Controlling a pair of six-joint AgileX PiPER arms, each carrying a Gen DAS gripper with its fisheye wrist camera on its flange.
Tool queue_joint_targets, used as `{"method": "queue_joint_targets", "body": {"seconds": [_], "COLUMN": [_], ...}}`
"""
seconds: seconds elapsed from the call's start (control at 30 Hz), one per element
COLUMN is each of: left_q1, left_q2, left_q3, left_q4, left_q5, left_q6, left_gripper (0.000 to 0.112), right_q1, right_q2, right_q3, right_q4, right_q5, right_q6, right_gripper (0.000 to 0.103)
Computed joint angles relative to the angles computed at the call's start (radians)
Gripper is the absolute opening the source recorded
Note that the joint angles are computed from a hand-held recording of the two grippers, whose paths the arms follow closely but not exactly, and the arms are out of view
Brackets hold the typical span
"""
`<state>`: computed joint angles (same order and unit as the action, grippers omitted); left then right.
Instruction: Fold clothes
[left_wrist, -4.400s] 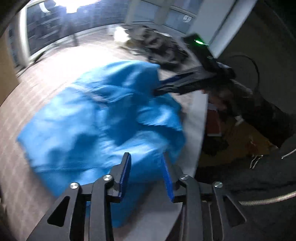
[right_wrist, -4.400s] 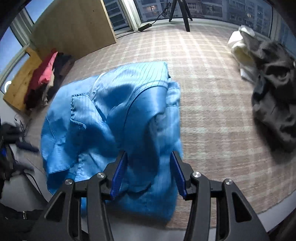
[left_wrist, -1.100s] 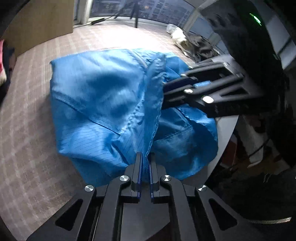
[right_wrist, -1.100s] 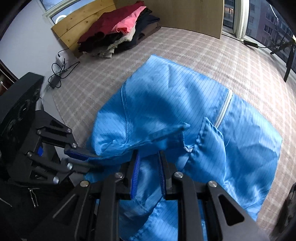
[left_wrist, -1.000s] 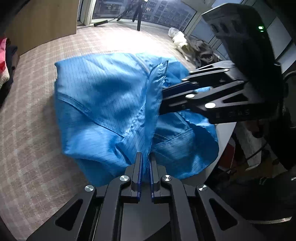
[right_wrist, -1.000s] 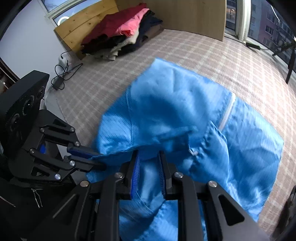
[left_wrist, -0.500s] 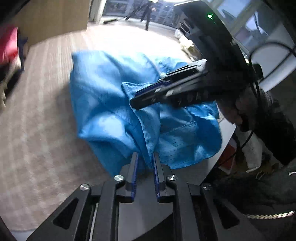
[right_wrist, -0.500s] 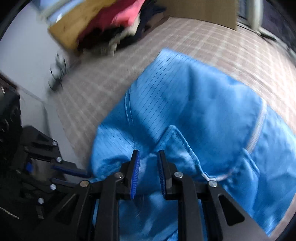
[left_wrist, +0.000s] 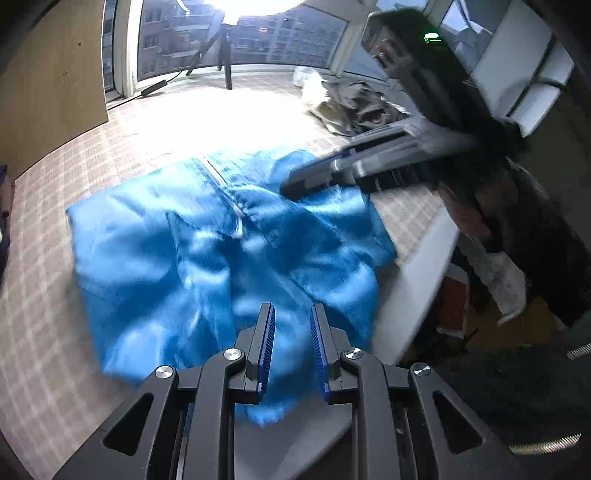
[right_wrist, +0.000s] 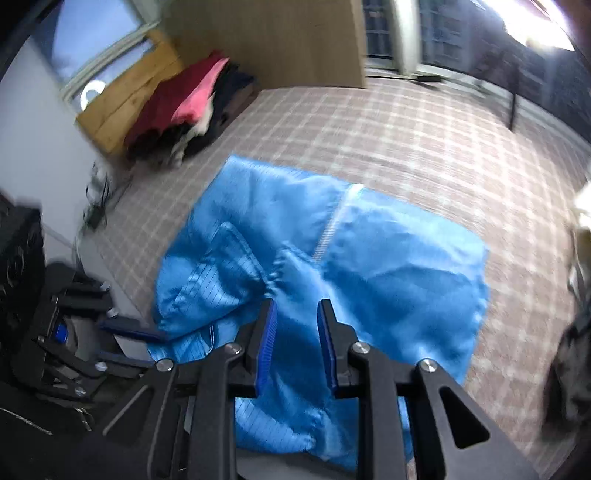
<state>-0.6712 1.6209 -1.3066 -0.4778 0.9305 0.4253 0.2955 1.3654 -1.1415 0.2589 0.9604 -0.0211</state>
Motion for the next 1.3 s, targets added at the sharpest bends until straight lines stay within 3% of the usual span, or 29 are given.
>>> {"method": "queue_joint_targets", "body": {"seconds": [0.07,0.17,0.23,0.43,0.6,0.67,0.87,0.97,1.03,1.13,1.3], "left_q1": [-0.004,-0.014,-0.050,-0.046,-0.080,-0.112,-0.174,-0.194,-0.205,-0.213,-0.244], "left_q2": [0.058,0.114,0.148,0.219,0.196,0.184,0.195,0.196,0.201,0.203,0.165], "left_q3": [-0.037,-0.053,-0.069,-0.114,-0.115,-0.141,-0.192,-0.199,-0.203,-0.185,-0.120], "left_q4": [-0.012,-0.076,-0.026,-0.077,-0.168,-0.125,0.013,-0.001,-0.004,-0.014,0.044], "left_q5": [-0.017,-0.038,-0.062,-0.065,-0.065,-0.061,-0.058,-0.066,-0.075,-0.100,-0.162], "left_q6": [-0.026,0.002,-0.042,-0.053,-0.014,-0.060,-0.174,-0.161,-0.154,-0.154,-0.191], "left_gripper": [0.017,0.018,0.018,0.018,0.018,0.014,0.018,0.018,0.018,0.018,0.018], "right_q1": [0.046,0.004,-0.047,-0.179,-0.166,-0.171,-0.274,-0.398,-0.418,-0.323,-0.227], "right_q2": [0.016,0.004,-0.023,-0.033,0.006,0.021,0.014,0.006,0.008,0.040,0.107], "right_q3": [-0.002,0.012,0.036,0.129,0.164,0.172,0.159,0.109,0.060,-0.002,-0.041], "right_q4": [-0.065,-0.068,-0.044,0.089,0.160,0.205,0.277,0.388,0.414,0.367,0.273], "right_q5": [-0.003,0.010,0.020,0.025,-0.002,-0.003,0.069,0.185,0.234,0.220,0.258], "right_q6": [0.029,0.009,-0.042,-0.266,-0.358,-0.407,-0.508,-0.564,-0.562,-0.514,-0.483], "right_gripper": [0.023,0.022,0.007,0.007,0.007,0.007,0.007,0.013,0.027,0.036,0.037]}}
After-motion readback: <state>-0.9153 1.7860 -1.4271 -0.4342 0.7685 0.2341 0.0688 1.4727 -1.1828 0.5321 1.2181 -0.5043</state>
